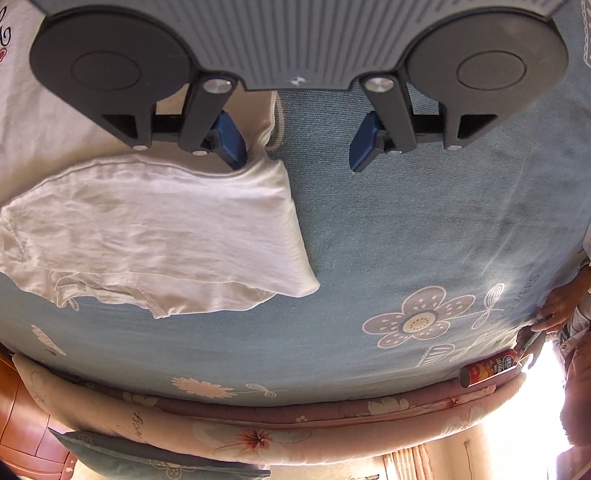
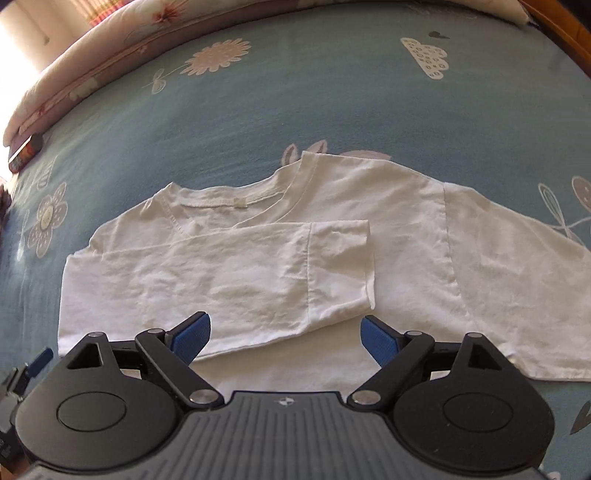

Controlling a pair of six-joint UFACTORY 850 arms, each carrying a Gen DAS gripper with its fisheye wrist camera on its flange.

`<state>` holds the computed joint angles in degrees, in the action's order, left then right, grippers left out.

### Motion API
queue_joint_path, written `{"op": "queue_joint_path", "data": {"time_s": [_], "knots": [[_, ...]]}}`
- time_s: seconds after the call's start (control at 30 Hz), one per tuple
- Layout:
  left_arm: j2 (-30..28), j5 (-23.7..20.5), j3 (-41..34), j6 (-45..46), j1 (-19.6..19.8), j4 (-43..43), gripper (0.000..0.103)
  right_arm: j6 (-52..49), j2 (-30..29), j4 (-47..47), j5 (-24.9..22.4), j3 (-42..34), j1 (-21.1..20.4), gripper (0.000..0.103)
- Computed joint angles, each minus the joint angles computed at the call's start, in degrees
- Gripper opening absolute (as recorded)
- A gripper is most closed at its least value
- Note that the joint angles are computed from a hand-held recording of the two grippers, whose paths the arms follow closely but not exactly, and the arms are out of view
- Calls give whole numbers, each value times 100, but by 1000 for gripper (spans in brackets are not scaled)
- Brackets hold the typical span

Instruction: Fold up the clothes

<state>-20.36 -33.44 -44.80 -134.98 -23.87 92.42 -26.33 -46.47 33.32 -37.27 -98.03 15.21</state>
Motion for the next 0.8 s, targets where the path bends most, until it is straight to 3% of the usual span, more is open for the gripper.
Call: {"op": "queue_joint_path", "data": {"time_s": [0.1,0.2,0.43,0.57,0.63,0.67,0.7,0.73,0.8], "knots": [[-7,26,63,-30,-22,-51,63,96,-425,1279,-580,-317,-382,88],[-19,33,114,-9,-62,-96,64,149,-515,2068,-722,-142,-596,88],[-73,-184,111,-143,-167,-20,64,-1212,-616,3664,-649,243,-756,88],[-107,-288,108,-395,-233,61,64,-1557,-702,3896,-557,209,-703,88],[-150,-375,67,-430,-279,-2,64,-1630,-701,3761,-460,188,-666,76],[-157,-395,51,-458,-294,-24,64,-1524,-680,3420,-375,136,-633,54],[-158,-420,39,-501,-309,-23,64,-1423,-656,3076,-294,88,-598,23],[-162,-450,25,-530,-327,-28,64,-1345,-669,2972,-444,-6,-622,7],[-181,-500,-11,-541,-354,-49,65,-1389,-680,3019,-745,-121,-678,8]]}}
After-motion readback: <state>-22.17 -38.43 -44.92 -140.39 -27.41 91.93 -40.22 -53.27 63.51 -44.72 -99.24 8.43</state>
